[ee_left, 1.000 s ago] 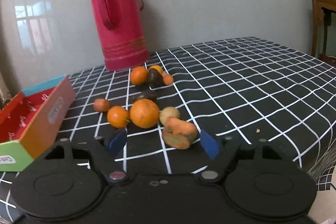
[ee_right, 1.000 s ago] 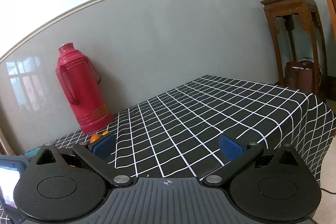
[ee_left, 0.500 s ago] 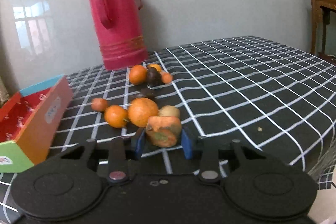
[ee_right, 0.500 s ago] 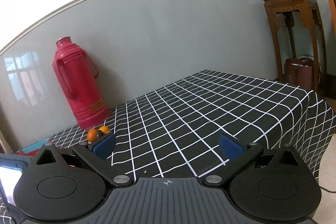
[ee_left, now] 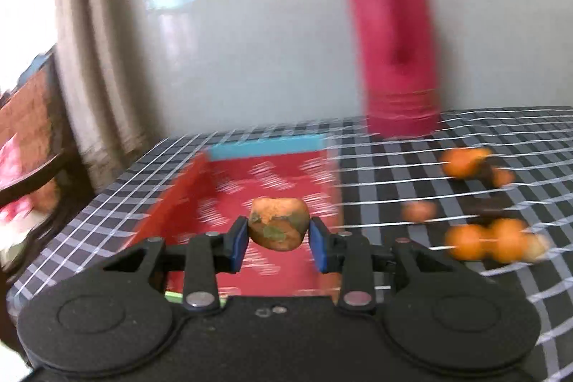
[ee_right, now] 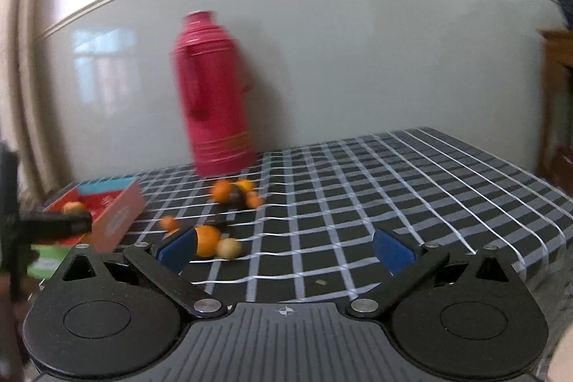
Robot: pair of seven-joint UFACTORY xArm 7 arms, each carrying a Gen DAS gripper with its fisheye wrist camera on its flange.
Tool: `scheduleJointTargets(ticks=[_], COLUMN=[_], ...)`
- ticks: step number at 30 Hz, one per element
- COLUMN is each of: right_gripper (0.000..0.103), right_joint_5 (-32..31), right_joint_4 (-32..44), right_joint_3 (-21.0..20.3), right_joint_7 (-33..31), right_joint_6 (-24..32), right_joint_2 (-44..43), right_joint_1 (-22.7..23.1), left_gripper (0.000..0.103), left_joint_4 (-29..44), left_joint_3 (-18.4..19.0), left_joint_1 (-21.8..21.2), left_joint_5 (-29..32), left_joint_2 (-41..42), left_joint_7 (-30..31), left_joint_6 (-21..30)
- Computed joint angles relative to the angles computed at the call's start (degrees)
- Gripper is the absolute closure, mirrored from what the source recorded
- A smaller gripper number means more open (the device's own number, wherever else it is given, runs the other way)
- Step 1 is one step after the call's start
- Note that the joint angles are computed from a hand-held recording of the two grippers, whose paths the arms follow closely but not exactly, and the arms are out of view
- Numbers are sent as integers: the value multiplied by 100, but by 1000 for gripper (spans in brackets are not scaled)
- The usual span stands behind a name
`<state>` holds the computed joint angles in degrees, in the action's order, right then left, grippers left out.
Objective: Organize fruits
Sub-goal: 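Carry the mottled fruit into the red box and open the left gripper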
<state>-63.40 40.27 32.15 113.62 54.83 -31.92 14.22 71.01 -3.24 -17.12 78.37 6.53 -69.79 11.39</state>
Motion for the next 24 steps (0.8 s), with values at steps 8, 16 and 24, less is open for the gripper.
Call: scheduleJointTargets(ticks=[8, 16, 24], right_gripper=[0, 0, 3], right_joint_5=[-870, -1873, -2122], right_joint_4=[1252, 1216, 1429], right_joint_3=[86, -1113, -1660], right_joint_7=[-1304, -720, -620], right_joint_6=[695, -1116, -1473], right_joint_2=[1708, 2179, 2494], right_joint_1=[-311, -2, 410], left_gripper=[75, 46, 22], left_joint_4=[395, 171, -418], left_joint_3=[193, 361, 397], left_joint_1=[145, 109, 307], left_joint_5=[-2376, -2796, -2655], left_joint_2=[473, 300, -251], left_joint_7=[1958, 2199, 2002], left_joint_6=[724, 449, -400])
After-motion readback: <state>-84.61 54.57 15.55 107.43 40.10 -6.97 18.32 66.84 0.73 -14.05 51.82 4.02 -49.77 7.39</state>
